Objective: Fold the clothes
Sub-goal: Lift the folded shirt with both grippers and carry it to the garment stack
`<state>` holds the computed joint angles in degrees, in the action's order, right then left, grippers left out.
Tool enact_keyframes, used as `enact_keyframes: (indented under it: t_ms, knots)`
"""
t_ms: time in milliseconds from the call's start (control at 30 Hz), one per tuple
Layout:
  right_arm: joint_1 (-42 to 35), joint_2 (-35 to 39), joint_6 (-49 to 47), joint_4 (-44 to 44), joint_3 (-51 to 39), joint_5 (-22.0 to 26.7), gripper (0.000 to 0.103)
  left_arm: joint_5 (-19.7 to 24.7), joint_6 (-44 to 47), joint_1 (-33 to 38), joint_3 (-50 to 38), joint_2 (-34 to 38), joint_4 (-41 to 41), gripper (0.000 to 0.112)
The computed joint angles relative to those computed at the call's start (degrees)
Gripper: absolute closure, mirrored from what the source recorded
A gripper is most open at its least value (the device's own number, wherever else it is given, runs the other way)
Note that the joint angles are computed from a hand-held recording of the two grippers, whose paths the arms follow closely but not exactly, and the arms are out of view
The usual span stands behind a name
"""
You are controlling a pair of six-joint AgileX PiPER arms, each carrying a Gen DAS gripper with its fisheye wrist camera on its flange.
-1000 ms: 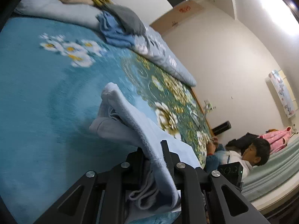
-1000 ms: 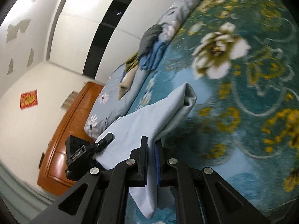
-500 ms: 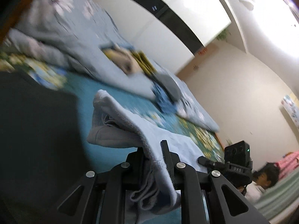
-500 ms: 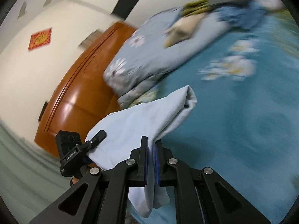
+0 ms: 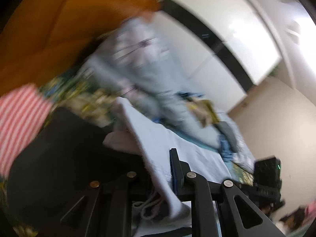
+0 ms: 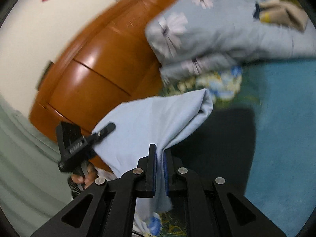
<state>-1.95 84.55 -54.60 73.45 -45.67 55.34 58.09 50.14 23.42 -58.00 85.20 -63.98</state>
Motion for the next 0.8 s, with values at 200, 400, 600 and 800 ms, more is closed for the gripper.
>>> enact_keyframes:
  t_ms: [200, 400, 600, 800]
  knots:
    - [-0.8, 9.2, -7.8, 3.8, 5.0, -2.7, 0.096, -2.6, 4.3, 2.2, 4.1, 7.1, -4.4, 0.089]
    - [-0.9, 6.6, -9.4, 3.2, 6.9, -5.1, 0.095, -7.1, -2.9, 1.3, 3.9, 1.9, 3.0, 0.071]
    - [4.8, -5.6, -5.5, -2.2, 8.4, -14.4, 0.095, -19.1, -19.4, -4.9, 6.1, -14.1, 20.7, 0.06]
    - [15.8, -8.1, 2.6, -8.5, 4.1, -19.3, 0.095, -26.2, -25.0, -19.7, 7.9, -17.7, 30.4, 0.053]
